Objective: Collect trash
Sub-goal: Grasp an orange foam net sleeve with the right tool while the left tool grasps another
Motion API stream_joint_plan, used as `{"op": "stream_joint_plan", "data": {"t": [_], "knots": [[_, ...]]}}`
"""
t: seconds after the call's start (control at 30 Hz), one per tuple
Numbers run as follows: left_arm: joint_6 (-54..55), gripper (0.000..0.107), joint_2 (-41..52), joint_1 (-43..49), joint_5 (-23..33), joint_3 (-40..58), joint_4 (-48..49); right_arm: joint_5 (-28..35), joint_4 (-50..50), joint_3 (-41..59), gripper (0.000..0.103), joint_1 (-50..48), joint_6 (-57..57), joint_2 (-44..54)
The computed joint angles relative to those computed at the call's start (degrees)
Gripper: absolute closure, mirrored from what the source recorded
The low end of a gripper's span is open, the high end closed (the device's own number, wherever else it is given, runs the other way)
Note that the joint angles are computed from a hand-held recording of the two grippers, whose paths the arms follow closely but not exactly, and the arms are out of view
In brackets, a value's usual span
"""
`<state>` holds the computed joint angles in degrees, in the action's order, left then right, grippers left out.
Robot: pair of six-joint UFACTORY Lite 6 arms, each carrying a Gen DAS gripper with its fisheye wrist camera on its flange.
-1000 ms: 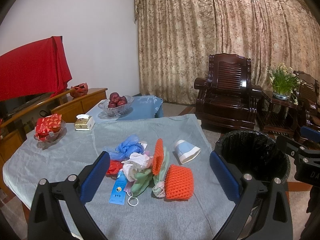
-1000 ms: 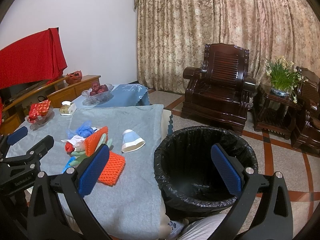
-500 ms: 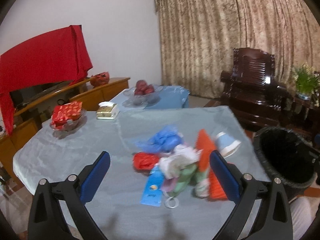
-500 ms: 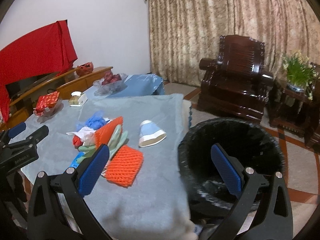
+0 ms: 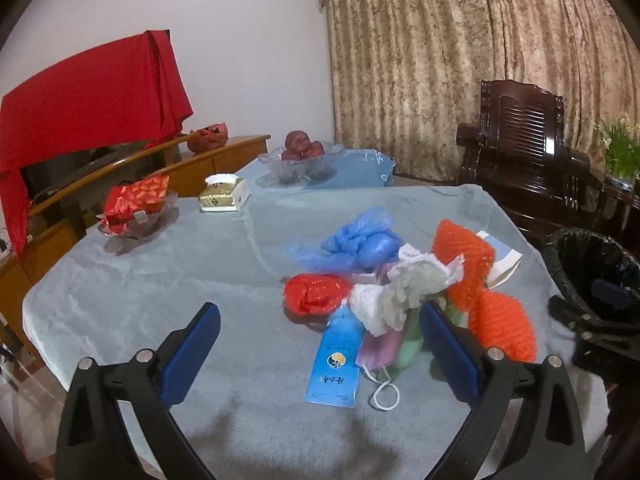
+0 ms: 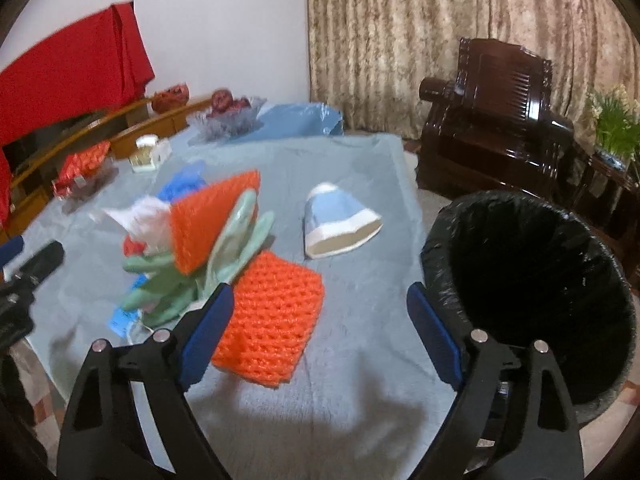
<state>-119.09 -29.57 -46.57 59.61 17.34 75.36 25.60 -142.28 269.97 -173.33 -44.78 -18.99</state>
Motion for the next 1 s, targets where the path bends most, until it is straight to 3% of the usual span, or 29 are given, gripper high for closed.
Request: {"op": "stream_joint_plan", "data": {"t": [0.4, 0.5, 0.57, 0.63, 0.77, 1.0], "knots": [[0.5, 0.010, -2.7, 11.4, -12.6, -3.4, 3.2, 4.0, -9.7, -10.6, 0.037, 3.2, 10.1, -13.2], [-0.5, 0.010, -1.4, 11.2, -12.8, -3.3, 4.3, 8.1, -4.6, -12.1, 0.050, 2.0, 5.7, -14.4], [-1.0, 0.010, -0.4, 10.5, -12.7, -3.0, 4.7, 10.0, -2.5, -12.7, 0.066, 1.5, 3.5, -14.7], [-1.5, 0.010, -0.4, 10.4, -13.3, -3.0, 4.9, 12.3, -0.6, -13.2, 0.071, 0.9, 1.9, -14.8], [-1.9, 0.016, 0.1, 9.7, -14.2, -2.3, 5.0, 13.9, 0.7, -12.6, 0.090, 0.0, 0.5, -13.4], [-0.9, 0.028, 2.0, 9.0, -15.7, 0.3, 5.6, 14.2, 3.5, -9.4, 0.094, -2.2, -2.7, -7.3]]}}
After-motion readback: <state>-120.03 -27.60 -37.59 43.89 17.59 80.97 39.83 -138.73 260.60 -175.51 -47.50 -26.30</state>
